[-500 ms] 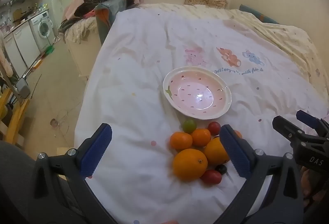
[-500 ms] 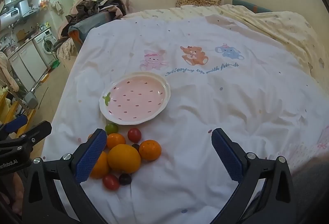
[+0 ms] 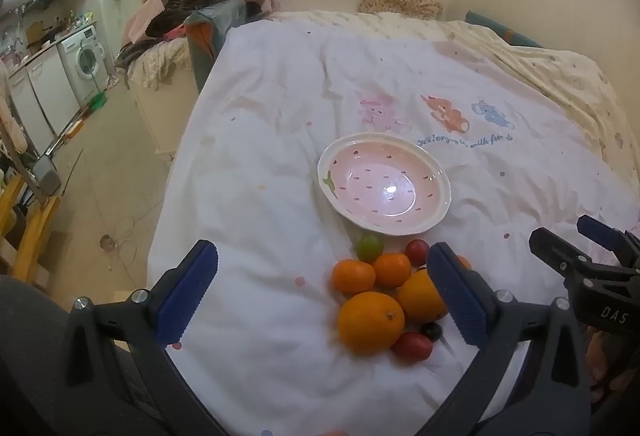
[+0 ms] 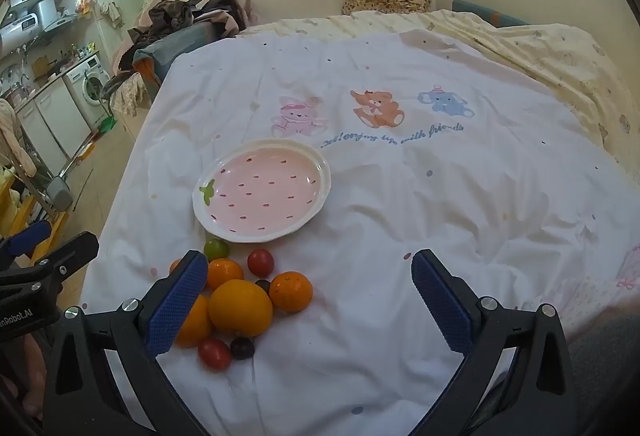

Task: Organize fruits

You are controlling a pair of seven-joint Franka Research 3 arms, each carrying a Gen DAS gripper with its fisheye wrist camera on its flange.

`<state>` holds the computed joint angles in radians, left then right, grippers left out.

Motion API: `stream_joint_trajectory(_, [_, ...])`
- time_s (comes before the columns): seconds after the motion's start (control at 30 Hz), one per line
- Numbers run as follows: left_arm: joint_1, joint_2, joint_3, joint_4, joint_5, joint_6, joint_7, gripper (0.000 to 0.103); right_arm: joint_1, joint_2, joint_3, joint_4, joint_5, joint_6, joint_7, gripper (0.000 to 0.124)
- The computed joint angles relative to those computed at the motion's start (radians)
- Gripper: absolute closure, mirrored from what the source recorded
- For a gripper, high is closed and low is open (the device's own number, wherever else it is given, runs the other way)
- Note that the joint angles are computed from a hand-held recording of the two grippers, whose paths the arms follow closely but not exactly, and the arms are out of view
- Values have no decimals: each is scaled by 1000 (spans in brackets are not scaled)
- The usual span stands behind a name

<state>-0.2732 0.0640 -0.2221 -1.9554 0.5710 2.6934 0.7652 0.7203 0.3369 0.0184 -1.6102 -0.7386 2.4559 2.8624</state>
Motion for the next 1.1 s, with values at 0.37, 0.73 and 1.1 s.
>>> stream_joint_trajectory(0.37, [-2, 10, 3, -2, 23, 14, -18, 0, 1, -4, -1, -6, -13, 1, 11, 21])
stream_joint_trajectory(0.73, [-1, 9, 5, -6, 22, 16, -25, 0, 1, -9, 5, -5, -17, -9, 18, 21])
stream_joint_trajectory(1.1, [0, 8, 4, -10, 18, 18, -26, 0, 0, -8, 2, -4, -18, -7, 29, 21])
